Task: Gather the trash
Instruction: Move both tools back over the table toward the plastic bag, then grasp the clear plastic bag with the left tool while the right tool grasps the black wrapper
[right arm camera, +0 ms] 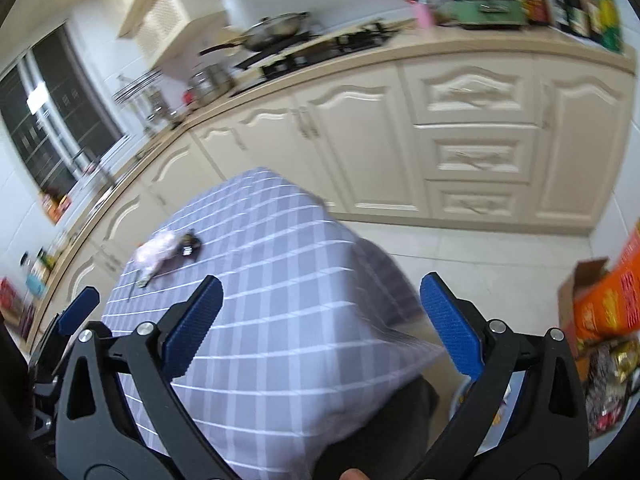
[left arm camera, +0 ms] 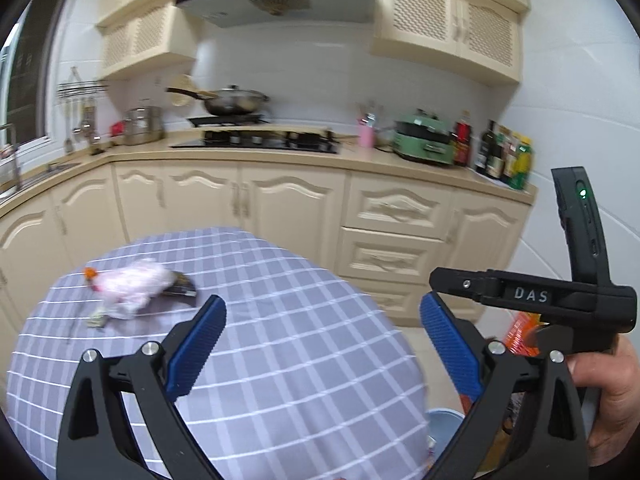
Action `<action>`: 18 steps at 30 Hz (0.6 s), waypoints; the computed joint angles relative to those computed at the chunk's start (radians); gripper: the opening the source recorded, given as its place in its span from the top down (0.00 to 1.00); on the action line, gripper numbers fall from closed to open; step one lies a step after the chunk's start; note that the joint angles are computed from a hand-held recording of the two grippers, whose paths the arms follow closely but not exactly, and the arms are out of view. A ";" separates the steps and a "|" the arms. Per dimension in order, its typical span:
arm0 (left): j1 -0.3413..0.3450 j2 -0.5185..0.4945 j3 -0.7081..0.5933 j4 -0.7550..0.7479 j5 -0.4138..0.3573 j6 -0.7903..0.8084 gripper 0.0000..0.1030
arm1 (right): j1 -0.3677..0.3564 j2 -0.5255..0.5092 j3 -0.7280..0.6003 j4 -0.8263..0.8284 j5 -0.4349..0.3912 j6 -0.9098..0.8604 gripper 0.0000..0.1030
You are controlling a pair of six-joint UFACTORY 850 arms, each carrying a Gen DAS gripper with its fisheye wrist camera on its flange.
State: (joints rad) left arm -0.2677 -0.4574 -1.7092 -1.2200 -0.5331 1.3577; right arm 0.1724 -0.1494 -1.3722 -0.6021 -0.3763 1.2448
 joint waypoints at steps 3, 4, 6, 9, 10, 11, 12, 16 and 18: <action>0.032 -0.028 -0.043 0.013 0.023 -0.037 0.06 | 0.021 -0.071 -0.094 0.039 -0.010 -0.070 0.06; 0.041 -0.034 -0.051 0.013 0.027 -0.042 0.06 | 0.028 -0.095 -0.125 0.052 -0.015 -0.093 0.06; 0.060 -0.055 -0.079 0.029 0.039 -0.076 0.06 | 0.042 -0.148 -0.194 0.091 -0.023 -0.152 0.06; 0.089 -0.095 -0.132 0.087 0.066 -0.153 0.06 | 0.053 -0.212 -0.276 0.140 -0.038 -0.222 0.06; 0.099 -0.118 -0.163 0.120 0.072 -0.191 0.06 | 0.055 -0.242 -0.313 0.167 -0.047 -0.257 0.06; 0.108 -0.140 -0.192 0.146 0.077 -0.217 0.06 | 0.056 -0.270 -0.347 0.198 -0.051 -0.294 0.06; 0.112 -0.153 -0.210 0.164 0.081 -0.233 0.06 | 0.056 -0.284 -0.364 0.217 -0.054 -0.316 0.06; 0.127 -0.274 -0.384 0.381 0.084 -0.408 0.06 | 0.054 -0.382 -0.483 0.319 -0.088 -0.422 0.06; 0.128 -0.342 -0.488 0.491 0.070 -0.503 0.06 | 0.050 -0.430 -0.540 0.366 -0.104 -0.465 0.06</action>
State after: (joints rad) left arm -0.1401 -0.7995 -2.1968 -0.7291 -0.4634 0.8552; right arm 0.2224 -0.5796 -1.9124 -0.2359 -0.4801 0.7803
